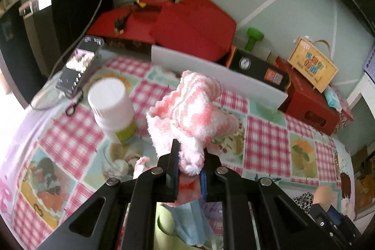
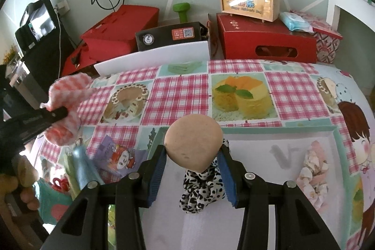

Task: Organize soft objects
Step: 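Carry the towel with the left tool while the right tool carries the sponge over the tray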

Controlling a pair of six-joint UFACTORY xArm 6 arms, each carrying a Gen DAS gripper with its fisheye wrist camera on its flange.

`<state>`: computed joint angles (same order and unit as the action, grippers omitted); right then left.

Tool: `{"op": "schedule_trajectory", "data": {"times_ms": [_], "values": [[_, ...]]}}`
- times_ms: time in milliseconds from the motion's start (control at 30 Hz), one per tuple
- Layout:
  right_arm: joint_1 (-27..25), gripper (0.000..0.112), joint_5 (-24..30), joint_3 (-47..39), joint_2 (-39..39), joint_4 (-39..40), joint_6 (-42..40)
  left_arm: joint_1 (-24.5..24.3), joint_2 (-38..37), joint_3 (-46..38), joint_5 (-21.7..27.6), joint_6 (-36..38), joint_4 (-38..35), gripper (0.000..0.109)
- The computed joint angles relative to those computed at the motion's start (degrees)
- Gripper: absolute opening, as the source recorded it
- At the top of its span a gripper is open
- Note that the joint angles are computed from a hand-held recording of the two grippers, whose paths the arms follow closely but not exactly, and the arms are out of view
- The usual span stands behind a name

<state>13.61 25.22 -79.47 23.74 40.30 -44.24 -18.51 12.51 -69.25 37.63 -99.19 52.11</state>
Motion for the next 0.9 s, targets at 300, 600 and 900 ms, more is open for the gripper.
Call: {"op": "schedule_trajectory", "data": {"times_ms": [300,600,900], "values": [[-0.05,0.048,0.04,0.29,-0.65,-0.91,0.41,-1.10,-1.89,1.25,-0.63,-0.18,-0.01,0.014],[-2.67,0.048,-2.98,2.66,-2.70,-5.96,5.23,-3.83,0.69,-1.41,-7.00,5.71,-3.95,0.014],[-7.79,0.048,-5.99,4.89,-4.63,-12.24,12.55,-7.67,6.73,-8.45,-10.54,17.24,-11.20,0.014]]}}
